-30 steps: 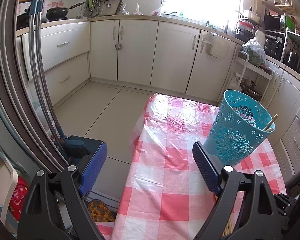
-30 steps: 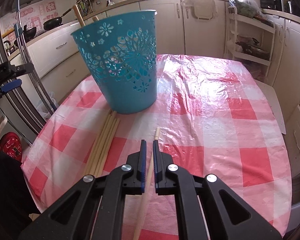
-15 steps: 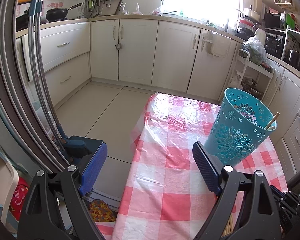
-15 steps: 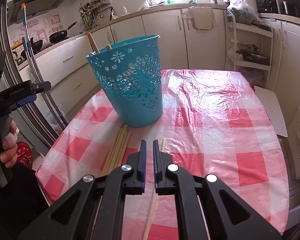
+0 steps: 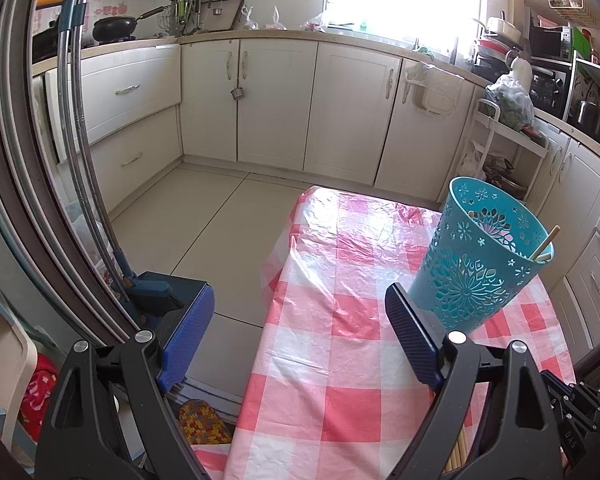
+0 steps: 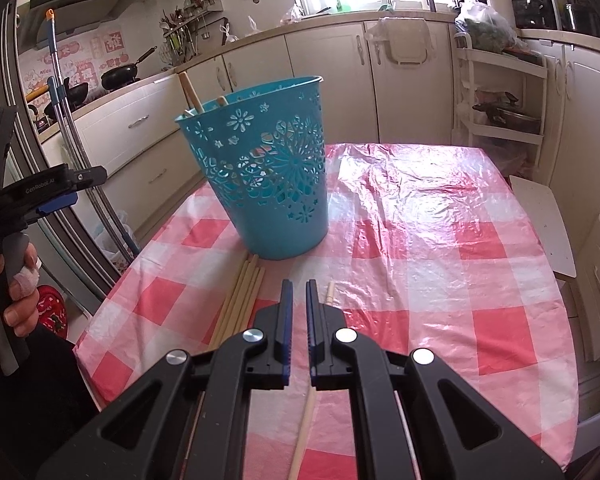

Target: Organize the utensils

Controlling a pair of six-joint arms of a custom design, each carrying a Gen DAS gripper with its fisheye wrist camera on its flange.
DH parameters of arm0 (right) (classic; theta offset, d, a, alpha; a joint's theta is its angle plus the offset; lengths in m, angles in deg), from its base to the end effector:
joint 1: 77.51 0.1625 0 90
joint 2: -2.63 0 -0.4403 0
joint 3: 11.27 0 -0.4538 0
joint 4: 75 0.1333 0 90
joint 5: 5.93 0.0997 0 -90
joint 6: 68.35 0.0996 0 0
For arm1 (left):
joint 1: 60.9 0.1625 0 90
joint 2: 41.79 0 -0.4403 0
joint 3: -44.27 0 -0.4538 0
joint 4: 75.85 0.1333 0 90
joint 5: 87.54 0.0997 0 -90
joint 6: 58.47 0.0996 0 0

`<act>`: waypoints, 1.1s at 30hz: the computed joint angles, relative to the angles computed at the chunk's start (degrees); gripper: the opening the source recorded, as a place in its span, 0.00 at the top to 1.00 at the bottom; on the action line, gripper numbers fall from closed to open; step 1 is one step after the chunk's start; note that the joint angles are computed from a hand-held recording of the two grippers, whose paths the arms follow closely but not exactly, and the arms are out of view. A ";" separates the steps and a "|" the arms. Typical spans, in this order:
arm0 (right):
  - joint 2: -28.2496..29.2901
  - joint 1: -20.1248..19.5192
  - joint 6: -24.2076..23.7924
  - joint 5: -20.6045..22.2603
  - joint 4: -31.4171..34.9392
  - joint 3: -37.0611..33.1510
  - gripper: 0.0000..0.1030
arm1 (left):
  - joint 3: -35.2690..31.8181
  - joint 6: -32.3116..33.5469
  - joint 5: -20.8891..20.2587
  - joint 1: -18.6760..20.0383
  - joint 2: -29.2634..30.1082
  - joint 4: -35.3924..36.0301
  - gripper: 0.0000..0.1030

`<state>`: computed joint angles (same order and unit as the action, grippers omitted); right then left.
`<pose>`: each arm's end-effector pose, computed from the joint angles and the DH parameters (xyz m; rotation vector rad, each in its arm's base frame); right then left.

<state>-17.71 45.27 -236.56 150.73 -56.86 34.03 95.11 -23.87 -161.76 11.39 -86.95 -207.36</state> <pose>0.4602 -0.6373 0.0243 -0.1962 -2.0650 1.2981 -0.1207 -0.9052 0.4104 1.0704 2.4513 -0.8001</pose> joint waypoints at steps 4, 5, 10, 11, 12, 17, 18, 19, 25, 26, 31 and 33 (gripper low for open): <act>-0.21 0.04 -0.29 0.08 -0.52 0.34 0.93 | -0.26 -0.23 0.10 -0.03 0.09 0.27 0.19; -0.33 0.06 -0.50 0.12 -0.87 0.51 0.93 | -0.27 -0.15 0.07 -0.02 0.10 0.24 0.19; -0.69 0.19 -1.17 0.26 -1.96 1.09 0.93 | -0.34 -0.33 0.03 0.03 0.15 0.19 0.19; -0.74 0.20 -1.30 0.27 -2.14 1.16 0.93 | -0.46 -0.40 0.04 0.03 0.20 0.26 0.19; -0.79 0.21 -1.36 0.27 -2.22 1.21 0.93 | -0.51 -0.43 0.04 0.06 0.23 0.24 0.19; -0.66 0.24 -1.12 0.29 -1.85 0.98 0.93 | -0.47 -0.45 -0.03 0.09 0.20 -0.11 0.19; -0.66 0.24 -1.12 0.29 -1.85 0.98 0.93 | -0.51 -0.48 0.01 0.04 0.20 -0.06 0.19; -0.70 0.24 -1.21 0.30 -2.02 1.06 0.93 | -0.51 -0.48 0.01 0.04 0.20 -0.06 0.19; -0.75 0.25 -1.12 0.30 -1.98 1.13 0.93 | -0.61 -0.32 0.08 0.04 0.22 0.14 0.19; -0.70 0.25 -1.02 0.30 -1.84 1.05 0.93 | -0.66 -0.27 0.09 0.05 0.24 0.19 0.19; -0.72 0.26 -1.10 0.33 -1.95 1.09 0.93 | -0.64 -0.32 0.10 0.03 0.23 0.20 0.19; -0.72 0.26 -1.10 0.33 -1.95 1.09 0.93 | -0.64 -0.32 0.10 0.03 0.23 0.20 0.19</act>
